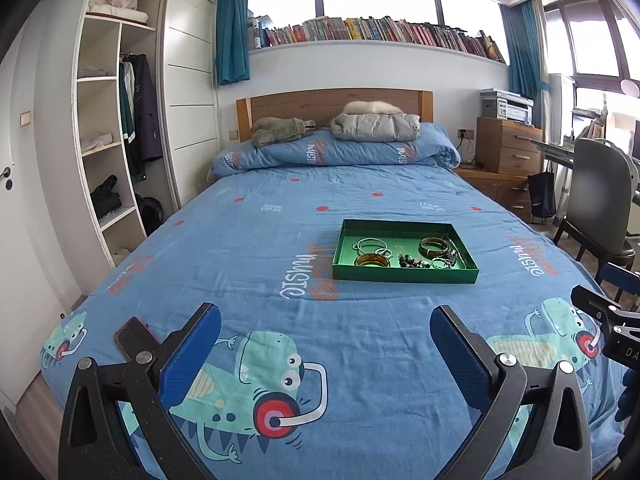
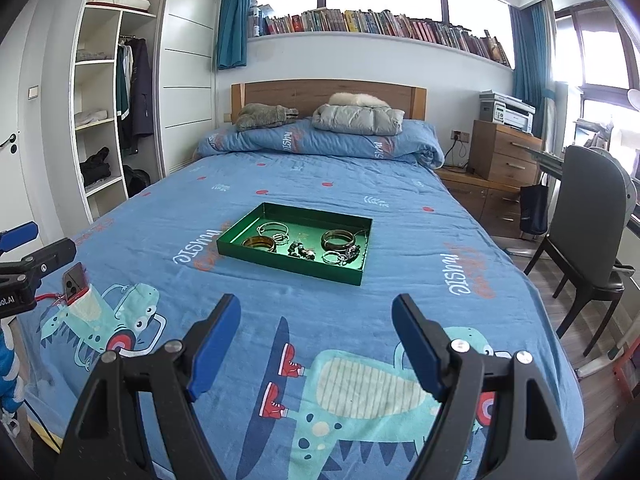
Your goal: Organize jewelry
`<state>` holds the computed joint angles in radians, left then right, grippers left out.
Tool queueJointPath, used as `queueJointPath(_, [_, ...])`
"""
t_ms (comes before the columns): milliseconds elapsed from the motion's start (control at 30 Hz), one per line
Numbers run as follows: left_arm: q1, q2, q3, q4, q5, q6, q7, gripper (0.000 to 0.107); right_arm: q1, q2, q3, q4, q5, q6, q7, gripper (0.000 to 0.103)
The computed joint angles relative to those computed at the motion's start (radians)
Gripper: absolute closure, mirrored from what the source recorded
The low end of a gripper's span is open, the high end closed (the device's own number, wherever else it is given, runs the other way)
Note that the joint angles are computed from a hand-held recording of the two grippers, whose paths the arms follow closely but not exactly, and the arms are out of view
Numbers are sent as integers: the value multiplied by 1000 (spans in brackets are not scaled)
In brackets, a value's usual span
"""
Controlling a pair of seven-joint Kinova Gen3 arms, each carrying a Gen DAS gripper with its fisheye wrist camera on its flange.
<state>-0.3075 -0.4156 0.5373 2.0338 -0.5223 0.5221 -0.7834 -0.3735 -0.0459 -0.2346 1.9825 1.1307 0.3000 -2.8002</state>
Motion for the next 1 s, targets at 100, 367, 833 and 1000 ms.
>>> queueJointPath(100, [4,-5,-6,4,6,3,-4,5,7,-5,3,8,20,-4,-23,26])
queueJointPath(367, [14,4,-16,7,23,3,-12,5,32,-7,10,17,10,-24,-22,26])
queueJointPath(833, [61,54,-31,2,-5,18,16,5,61,11,37,18,-28,-51,5,26])
queueJointPath(1000, [84,73,-40,2,-30,24,39,5,62,20,49,21,-55,-58,32,26])
